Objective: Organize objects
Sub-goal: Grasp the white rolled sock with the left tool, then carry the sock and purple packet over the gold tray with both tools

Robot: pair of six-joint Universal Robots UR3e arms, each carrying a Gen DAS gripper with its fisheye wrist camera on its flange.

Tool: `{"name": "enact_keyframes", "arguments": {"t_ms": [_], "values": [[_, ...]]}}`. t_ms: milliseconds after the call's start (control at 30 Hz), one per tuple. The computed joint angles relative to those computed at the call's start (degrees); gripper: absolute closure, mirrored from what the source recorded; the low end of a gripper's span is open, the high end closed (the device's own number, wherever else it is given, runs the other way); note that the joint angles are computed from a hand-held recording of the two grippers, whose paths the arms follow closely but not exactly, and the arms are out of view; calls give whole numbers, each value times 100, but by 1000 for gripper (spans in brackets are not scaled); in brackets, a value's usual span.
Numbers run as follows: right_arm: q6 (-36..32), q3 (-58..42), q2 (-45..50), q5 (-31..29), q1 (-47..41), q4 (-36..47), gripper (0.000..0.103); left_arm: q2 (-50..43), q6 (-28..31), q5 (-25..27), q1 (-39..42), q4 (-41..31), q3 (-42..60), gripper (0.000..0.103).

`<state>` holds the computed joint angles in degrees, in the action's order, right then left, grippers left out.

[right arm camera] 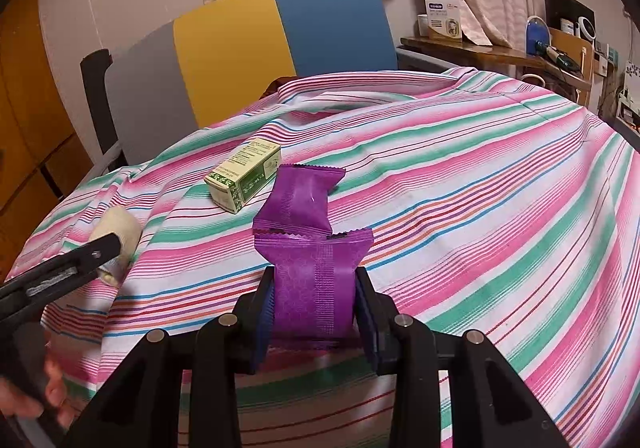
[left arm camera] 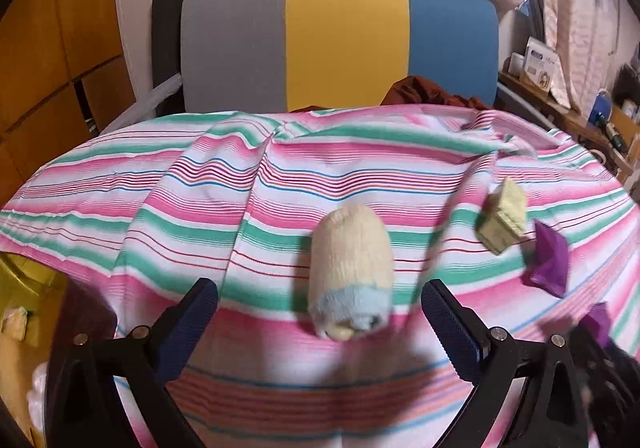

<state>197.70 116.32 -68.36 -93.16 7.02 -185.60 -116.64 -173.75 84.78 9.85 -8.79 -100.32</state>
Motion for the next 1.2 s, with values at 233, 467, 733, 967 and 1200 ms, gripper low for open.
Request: {"name": "enact_keyframes", "arguments": {"t_ms": [233,467,733,967,1200], "values": [[-10,-42,54,-17,12,18,67,-239,260,-219,11,324,-23,46],[39,63,14,-65,12,-143,67,-10,404,-259,-33,1346,-734,61],[-46,14,21,-313,185,-206,67,812,389,-1086,570,1926,-2073,61],[-142,41,30,-633,390,-510,67,1689,464,-1718,1261,2444,-3442,61],[-435,11,96,-1109,750,-933,67,2776,874,-2302,1955,2263,-4474,61]]}}
